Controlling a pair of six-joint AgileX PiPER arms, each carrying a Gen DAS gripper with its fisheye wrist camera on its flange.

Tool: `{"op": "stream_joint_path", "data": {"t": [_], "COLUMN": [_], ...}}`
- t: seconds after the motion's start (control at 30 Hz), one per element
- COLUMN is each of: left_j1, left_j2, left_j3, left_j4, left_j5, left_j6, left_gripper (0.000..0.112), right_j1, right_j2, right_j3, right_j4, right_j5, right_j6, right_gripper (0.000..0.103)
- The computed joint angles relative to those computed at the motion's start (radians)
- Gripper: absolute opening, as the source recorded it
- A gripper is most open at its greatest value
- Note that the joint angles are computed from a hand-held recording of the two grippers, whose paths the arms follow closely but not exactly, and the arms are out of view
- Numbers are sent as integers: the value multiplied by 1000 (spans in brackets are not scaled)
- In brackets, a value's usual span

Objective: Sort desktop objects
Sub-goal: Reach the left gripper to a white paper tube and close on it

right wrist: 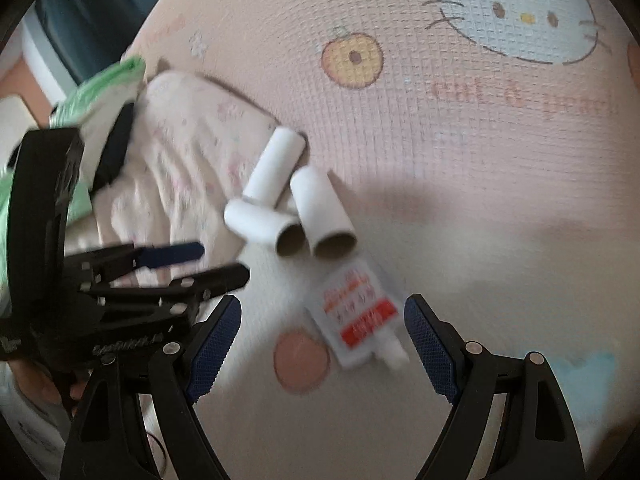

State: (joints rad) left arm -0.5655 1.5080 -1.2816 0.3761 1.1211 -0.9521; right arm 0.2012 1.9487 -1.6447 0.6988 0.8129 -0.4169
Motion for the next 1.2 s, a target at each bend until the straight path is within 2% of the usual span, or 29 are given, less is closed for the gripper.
{"op": "stream_joint_path", "data": {"t": [0.2, 0.3, 0.4, 0.53, 0.77, 0.83, 0.9, 1.03, 1.2], "left_j1": [153, 237, 249, 251, 329, 348, 362, 365, 387], "left_j2": [-5, 9, 64, 158, 324, 369, 380, 411, 423], "left_j3": [12, -5, -72, -173, -346, -394, -393, -425, -414], "left_j4": [-151, -270, -238, -214, -383, -426, -470, -472, -517], "left_j5": [-150, -212, -183, -145, -61, -35, -36, -14, -47], "left_j6": [88, 183, 207, 262, 380, 397, 407, 378, 338], "left_gripper": [63, 62, 62, 62, 62, 62, 62, 62, 55], "right_j1": [2, -7, -17, -32, -30, -24, -24, -15, 19], "right_j2": [106, 171, 214, 304, 420, 456, 449, 479, 508], "right_j3": [-101, -171, -201, -306, -443, -492, -465, -519, -587], "right_j4": [24, 45, 108, 187, 248, 228, 257, 232, 135], "right_j5": [-42, -4, 12, 81, 127, 146, 121, 134, 133], "right_j6": [16, 32, 14, 26, -1, 23, -27, 21, 72], "right_gripper": [83, 83, 83, 83, 83, 83, 83, 83, 82]}}
